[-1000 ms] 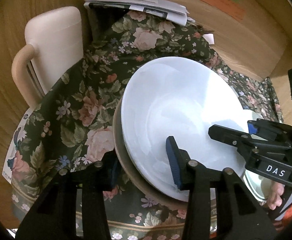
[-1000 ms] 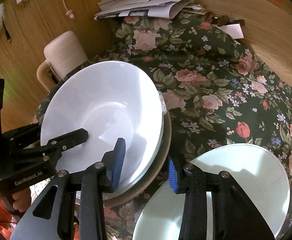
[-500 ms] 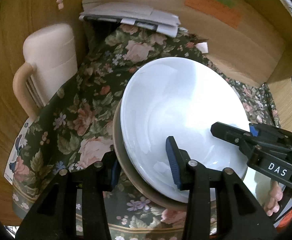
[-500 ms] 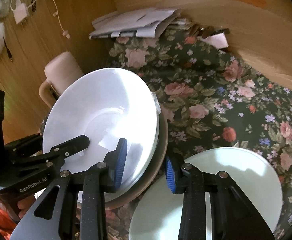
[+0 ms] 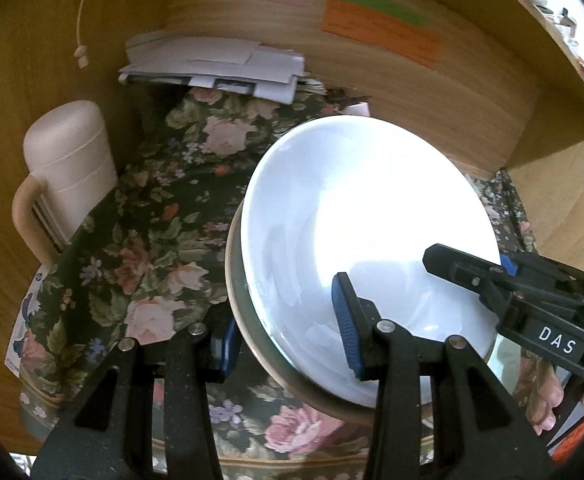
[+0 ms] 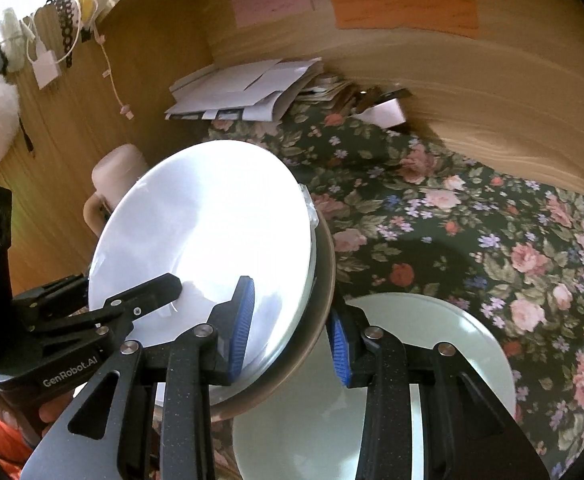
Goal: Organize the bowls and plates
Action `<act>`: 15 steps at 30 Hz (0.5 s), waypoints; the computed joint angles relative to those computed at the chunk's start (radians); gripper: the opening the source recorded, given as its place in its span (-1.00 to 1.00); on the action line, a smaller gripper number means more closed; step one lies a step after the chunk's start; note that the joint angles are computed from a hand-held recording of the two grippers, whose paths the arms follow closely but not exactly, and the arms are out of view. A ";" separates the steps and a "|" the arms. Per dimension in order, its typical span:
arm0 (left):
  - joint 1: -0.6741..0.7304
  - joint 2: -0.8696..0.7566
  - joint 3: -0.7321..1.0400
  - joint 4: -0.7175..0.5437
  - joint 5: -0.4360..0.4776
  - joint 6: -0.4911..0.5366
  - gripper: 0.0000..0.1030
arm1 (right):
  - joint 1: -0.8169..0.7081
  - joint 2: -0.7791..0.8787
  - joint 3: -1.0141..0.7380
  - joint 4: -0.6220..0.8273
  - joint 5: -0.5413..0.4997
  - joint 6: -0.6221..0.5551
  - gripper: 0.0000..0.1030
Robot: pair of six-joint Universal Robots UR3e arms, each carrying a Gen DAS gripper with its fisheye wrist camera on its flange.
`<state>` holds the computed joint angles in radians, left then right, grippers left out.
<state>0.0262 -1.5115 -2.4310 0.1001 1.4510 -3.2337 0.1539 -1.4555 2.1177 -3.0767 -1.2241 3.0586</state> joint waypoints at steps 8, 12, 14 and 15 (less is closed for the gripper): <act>-0.079 -0.004 0.017 0.001 0.019 -0.010 -0.18 | -0.084 -0.121 0.119 -0.006 0.030 -0.019 -0.38; -0.126 -0.019 0.037 0.001 0.040 -0.018 -0.19 | -0.139 -0.187 0.183 0.000 0.058 -0.039 -0.38; -0.142 -0.028 0.047 0.000 0.044 -0.021 -0.18 | -0.170 -0.223 0.215 0.008 0.074 -0.050 -0.38; -0.154 -0.034 0.054 -0.004 0.049 -0.025 -0.18 | -0.181 -0.235 0.226 0.010 0.079 -0.054 -0.38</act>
